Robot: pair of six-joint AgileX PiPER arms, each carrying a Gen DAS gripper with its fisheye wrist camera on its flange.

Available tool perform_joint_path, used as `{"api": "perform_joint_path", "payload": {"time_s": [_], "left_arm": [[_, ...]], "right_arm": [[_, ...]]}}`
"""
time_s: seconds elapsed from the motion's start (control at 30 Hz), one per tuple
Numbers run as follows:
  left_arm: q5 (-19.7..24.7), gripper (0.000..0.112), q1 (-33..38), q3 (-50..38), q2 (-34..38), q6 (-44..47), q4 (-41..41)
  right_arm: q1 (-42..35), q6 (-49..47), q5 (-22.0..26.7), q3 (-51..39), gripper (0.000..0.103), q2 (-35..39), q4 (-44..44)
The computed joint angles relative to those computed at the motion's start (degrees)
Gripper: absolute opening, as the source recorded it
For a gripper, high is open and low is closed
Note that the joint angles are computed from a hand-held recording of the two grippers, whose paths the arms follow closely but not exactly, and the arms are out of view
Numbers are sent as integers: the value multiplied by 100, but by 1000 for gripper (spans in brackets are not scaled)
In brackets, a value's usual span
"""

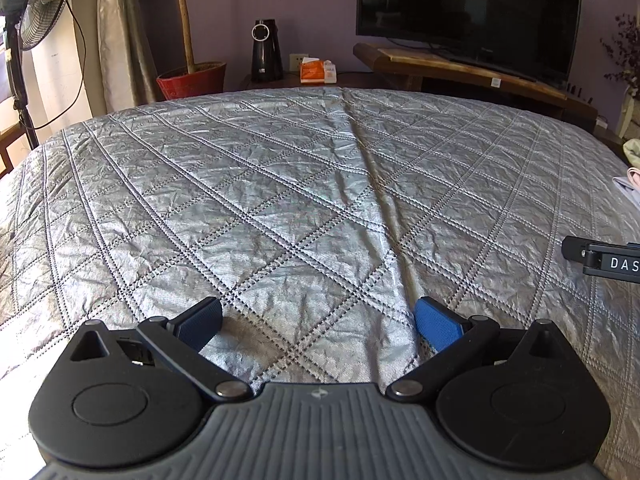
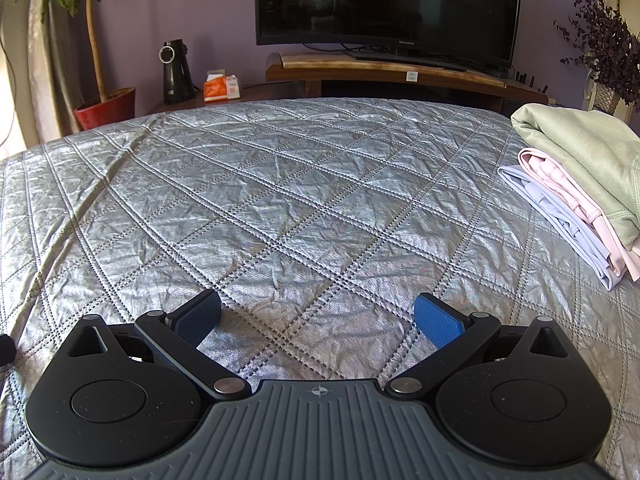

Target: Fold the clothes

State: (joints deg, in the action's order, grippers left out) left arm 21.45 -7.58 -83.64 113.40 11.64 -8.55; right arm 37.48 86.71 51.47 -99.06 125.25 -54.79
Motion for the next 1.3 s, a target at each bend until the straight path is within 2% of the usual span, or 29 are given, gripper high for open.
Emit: {"api": "perform_joint_path", "payload": {"time_s": [0.13,0.27,0.37,0.43,0.6,0.73,0.9,1.07,1.3], "left_arm": [[800,102,65,104,-336,937,-886],[1248,102,-271,568,-1065,745,-212],[1751,102,-310,968,-1805,868,-600],[2111,102,-351,1144,-2296,500,-685],[2569,102,-977,1439,-3537,-509,176],[3262,102,-1617,1232,-4172,-1315,922],[4071,102,-1867,979,-4714,-1620,859],[4373,102,-2663,1090,-5243,-2142,1589],[4753,102,-3165,989,-5616,-2559,1999]], "right_arm": [[1,2,-1,3,103,-2,-1],[1,2,-1,3,103,-2,-1],[1,2,-1,3,103,-2,-1],[1,2,-1,3,103,-2,-1],[1,2,-1,3,103,-2,-1],[1,2,-1,3,103,-2,-1],[-2,-2,-9,8,103,-6,-3],[-3,-5,-10,6,103,-5,-2],[-7,-13,-9,-9,103,5,1]]}}
